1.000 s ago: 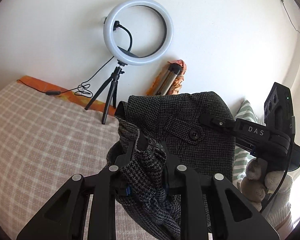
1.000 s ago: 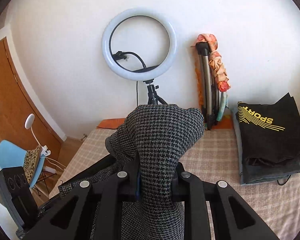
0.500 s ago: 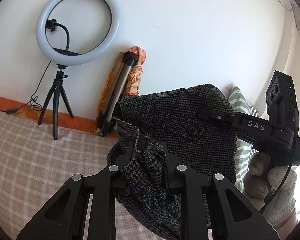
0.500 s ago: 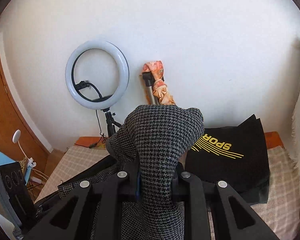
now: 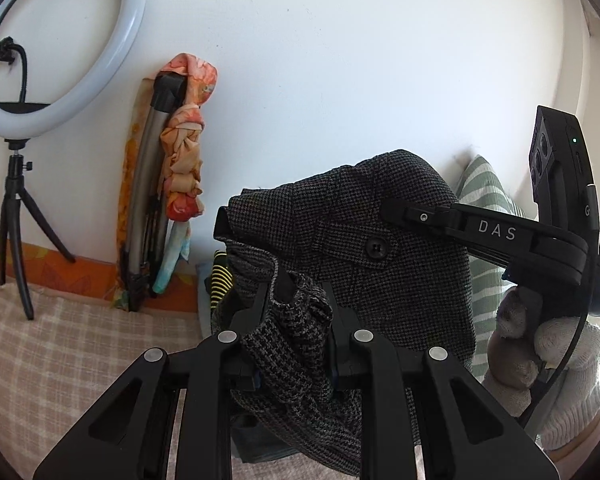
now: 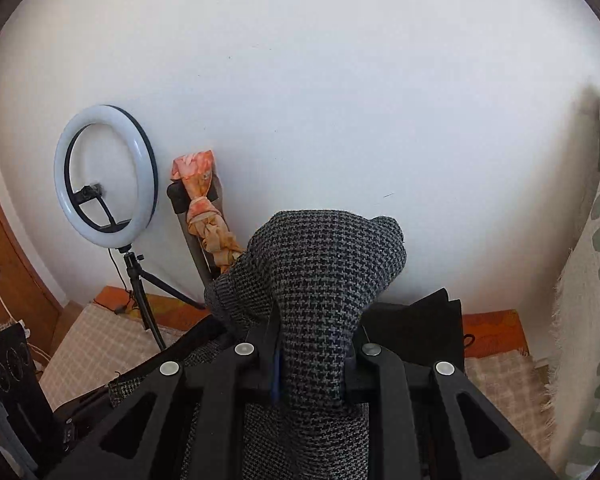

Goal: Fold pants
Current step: 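Carry the folded shorts with both grippers onto the clothes stack and release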

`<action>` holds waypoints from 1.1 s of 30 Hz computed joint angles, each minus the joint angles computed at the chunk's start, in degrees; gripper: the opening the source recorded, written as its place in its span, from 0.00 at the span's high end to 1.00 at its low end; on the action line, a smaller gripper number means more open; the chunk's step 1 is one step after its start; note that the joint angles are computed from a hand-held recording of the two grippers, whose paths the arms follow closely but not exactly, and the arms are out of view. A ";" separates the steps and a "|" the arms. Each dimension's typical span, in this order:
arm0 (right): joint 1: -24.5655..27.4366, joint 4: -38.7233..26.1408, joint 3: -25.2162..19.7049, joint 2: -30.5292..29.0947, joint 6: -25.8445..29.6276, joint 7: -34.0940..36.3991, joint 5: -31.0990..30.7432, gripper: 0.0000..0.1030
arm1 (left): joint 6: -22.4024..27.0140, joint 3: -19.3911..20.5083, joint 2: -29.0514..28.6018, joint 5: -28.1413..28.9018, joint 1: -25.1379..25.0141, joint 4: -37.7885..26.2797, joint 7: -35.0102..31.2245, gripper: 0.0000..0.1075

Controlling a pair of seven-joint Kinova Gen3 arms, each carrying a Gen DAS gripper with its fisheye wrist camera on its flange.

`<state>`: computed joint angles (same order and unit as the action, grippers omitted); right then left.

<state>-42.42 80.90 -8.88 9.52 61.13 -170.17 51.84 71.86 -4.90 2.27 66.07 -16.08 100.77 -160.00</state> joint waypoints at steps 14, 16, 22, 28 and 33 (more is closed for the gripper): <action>10.68 6.37 4.94 4.00 -14.89 8.99 -7.23 0.83 | -16.27 6.20 5.84 -0.01 7.26 3.77 -2.99 0.81; 11.63 6.74 5.73 4.93 -16.31 11.12 -8.97 0.82 | -16.63 6.46 6.48 -0.32 7.11 4.08 -3.67 0.81; 13.78 6.97 7.91 6.39 -18.00 14.49 -14.53 0.72 | -16.84 7.06 7.05 -2.19 6.84 4.48 -4.86 0.81; 12.44 5.08 9.22 7.88 -14.19 15.04 -15.13 0.57 | -17.11 7.08 5.74 -3.69 6.96 5.81 -5.33 0.80; 9.90 3.13 10.05 8.99 -9.59 11.80 -12.35 0.46 | -17.26 6.46 4.66 -3.57 7.00 7.17 -6.72 0.77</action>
